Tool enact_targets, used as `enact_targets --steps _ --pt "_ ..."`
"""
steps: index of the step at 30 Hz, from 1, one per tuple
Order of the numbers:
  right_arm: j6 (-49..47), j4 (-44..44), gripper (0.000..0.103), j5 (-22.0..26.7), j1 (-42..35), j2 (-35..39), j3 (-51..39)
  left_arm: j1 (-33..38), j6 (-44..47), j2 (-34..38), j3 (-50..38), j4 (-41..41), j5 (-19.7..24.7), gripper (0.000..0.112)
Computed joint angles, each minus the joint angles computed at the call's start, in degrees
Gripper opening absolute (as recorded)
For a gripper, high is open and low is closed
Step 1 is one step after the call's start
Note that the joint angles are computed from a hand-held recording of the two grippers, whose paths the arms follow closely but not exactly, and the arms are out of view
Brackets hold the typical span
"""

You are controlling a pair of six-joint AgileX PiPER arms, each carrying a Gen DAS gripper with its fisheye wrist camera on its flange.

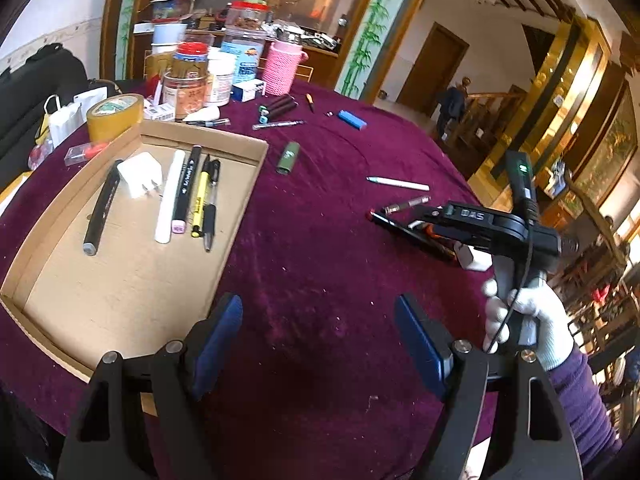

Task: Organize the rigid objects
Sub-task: 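Lift both open tools out of the tray back toward the table items, then move left tool to the red-capped black marker while right tool straddles the black tape roll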

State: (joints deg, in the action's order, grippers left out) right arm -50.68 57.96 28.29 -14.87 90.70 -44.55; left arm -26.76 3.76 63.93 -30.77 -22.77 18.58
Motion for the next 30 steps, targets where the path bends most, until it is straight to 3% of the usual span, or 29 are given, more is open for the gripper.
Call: enact_targets --steps 6,11,15,19,24,26,28,30 --pt "-0.19 0.38 0.061 -1.61 1.61 2.07 0.85 -1.92 -5.67 0.21 0.36 4.79 0.10 0.078" --pt "-4.57 3.78 0.061 6.34 3.28 0.49 3.34 -1.67 -1.16 2.43 0.03 -0.20 -0.33 0.078" --pt "-6.41 4.87 0.061 4.32 6.78 -1.18 4.97 -1.80 1.57 3.43 0.21 -3.17 -0.56 0.078" --pt "-10.09 6.11 0.061 2.45 6.91 -4.28 6.25 -3.10 -2.84 3.56 0.49 1.73 -1.14 0.078" --pt "-19.12 14.09 0.061 0.66 1.97 -11.85 8.70 -2.83 -0.99 5.51 -0.01 -0.34 -1.31 0.078" --pt "-24.52 20.27 0.068 -2.58 -0.28 -15.19 10.02 -3.44 -2.63 5.73 -0.16 1.18 -1.52 0.078" --pt "-31.95 28.86 0.088 -5.08 -2.67 -16.32 10.34 -4.51 -5.83 5.86 -0.25 4.24 -1.84 0.078" --pt "-37.93 35.42 0.090 -5.28 -5.73 -15.37 9.87 -5.11 -7.67 6.62 -0.55 5.90 -2.01 0.078"
